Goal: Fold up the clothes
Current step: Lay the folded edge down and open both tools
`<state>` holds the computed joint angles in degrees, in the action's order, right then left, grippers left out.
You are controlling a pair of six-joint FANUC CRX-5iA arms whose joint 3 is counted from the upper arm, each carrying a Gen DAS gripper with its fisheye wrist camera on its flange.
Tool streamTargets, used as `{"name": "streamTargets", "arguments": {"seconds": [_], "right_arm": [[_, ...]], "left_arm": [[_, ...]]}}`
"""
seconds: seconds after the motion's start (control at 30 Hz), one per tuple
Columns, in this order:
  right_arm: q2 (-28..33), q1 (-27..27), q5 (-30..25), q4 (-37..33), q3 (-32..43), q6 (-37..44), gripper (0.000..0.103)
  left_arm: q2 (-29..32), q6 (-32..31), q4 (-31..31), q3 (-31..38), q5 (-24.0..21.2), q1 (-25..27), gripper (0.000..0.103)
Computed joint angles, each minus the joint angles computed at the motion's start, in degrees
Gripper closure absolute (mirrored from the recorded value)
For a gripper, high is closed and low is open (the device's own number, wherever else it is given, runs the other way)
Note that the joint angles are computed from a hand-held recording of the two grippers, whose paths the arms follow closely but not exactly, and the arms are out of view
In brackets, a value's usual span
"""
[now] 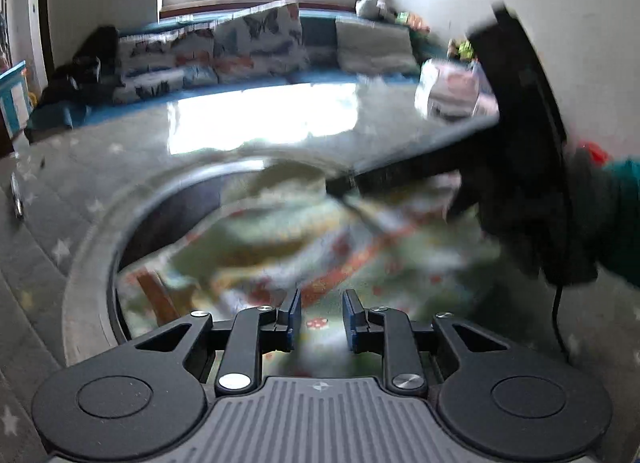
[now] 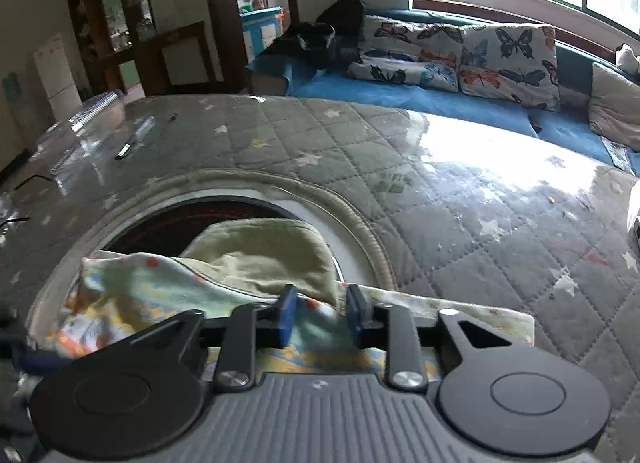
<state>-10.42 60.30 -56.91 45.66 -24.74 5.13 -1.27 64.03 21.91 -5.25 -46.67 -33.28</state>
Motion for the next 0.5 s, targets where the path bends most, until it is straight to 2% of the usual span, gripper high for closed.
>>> {"name": "streamTargets", "arguments": {"seconds": [0.23,0.4,0.5], "right_arm": [[-3.8,1.4,-1.3,2.7,-3.0,-4.4,0.069],[-9.9,7.5,-6.6,1.8,-5.9,-5.0,0.068],[-12.4,11.8,-10.3,0.5,-7.0,-4.6,0.064]], "left_arm": [[-1.4,-1.7,0.9,-2.3,0.7,0.5,0.078],[-3.5,-2.8,2.6,-4.6,1.3,1.9,0.078],[-4.4,-3.1,2.9,-5.4,1.9,2.4,0.078]]}}
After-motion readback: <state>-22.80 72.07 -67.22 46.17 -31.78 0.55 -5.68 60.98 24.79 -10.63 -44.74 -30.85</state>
